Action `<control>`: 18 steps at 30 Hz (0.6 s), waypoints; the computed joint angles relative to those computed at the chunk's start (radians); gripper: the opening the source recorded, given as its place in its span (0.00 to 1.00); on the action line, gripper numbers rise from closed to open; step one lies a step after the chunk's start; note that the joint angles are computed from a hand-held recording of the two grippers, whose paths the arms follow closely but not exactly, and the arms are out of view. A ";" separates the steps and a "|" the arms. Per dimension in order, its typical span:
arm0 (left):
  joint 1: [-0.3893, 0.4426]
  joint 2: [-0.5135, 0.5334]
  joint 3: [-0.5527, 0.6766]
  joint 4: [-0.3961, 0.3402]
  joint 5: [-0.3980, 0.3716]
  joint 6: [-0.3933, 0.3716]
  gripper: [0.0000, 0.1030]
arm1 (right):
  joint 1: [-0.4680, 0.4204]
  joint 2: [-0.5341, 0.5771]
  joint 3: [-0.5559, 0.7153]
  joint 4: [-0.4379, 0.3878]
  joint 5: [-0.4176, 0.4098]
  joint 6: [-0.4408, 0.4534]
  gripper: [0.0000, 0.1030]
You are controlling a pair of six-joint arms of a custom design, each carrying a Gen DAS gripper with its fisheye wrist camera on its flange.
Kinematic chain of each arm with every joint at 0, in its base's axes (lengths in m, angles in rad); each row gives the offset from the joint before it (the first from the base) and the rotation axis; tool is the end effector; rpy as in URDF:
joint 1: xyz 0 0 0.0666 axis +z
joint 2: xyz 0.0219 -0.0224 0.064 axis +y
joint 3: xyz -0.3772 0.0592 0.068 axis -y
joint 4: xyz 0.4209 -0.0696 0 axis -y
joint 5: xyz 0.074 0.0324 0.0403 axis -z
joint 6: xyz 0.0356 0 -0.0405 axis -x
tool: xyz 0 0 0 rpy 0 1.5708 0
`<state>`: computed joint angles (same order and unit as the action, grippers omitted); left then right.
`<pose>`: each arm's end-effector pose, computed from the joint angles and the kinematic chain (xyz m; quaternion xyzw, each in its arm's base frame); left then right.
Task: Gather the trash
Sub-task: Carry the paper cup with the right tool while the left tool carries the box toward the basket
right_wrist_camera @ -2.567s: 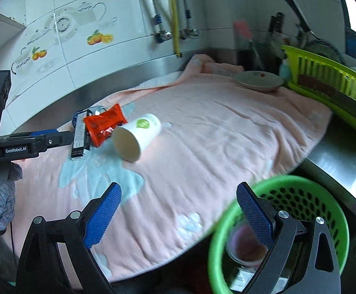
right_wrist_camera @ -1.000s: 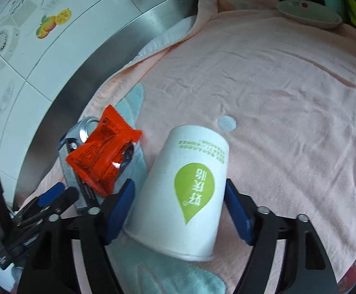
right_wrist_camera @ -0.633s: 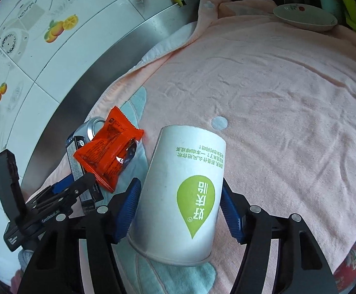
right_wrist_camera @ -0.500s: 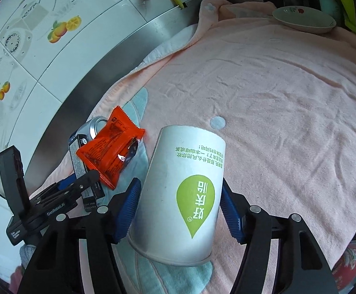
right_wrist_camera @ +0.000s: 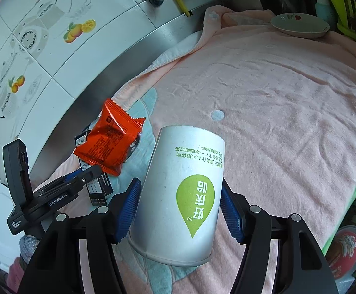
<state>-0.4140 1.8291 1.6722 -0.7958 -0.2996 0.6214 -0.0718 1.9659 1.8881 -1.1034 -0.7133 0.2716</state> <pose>0.6103 -0.2571 0.3240 -0.1427 0.9322 -0.0253 0.3317 0.6875 -0.0265 0.3264 -0.1589 0.9080 0.3065 0.2372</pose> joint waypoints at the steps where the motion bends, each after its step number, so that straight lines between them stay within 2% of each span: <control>1: -0.001 -0.004 -0.004 0.000 0.001 0.001 0.43 | -0.001 -0.004 -0.005 0.001 -0.001 0.002 0.59; 7: -0.005 -0.008 -0.008 -0.017 0.012 -0.003 0.43 | -0.008 -0.023 -0.030 0.004 0.002 0.010 0.59; 12: -0.003 0.003 -0.001 -0.035 0.019 -0.003 0.47 | -0.009 -0.011 -0.019 -0.002 0.007 0.004 0.59; 14: -0.004 0.008 0.001 -0.043 0.014 -0.003 0.60 | -0.009 -0.007 -0.017 -0.004 0.008 0.002 0.59; 15: -0.004 0.009 0.002 -0.046 0.013 -0.002 0.63 | -0.009 -0.004 -0.015 -0.007 0.008 0.002 0.59; 18: -0.006 0.011 -0.002 -0.043 0.012 -0.017 0.65 | -0.009 -0.007 -0.024 -0.005 0.008 0.004 0.59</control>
<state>-0.4200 1.8397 1.6705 -0.8388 -0.2874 0.6048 -0.0811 1.9593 1.8640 -1.1083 -0.7057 0.2752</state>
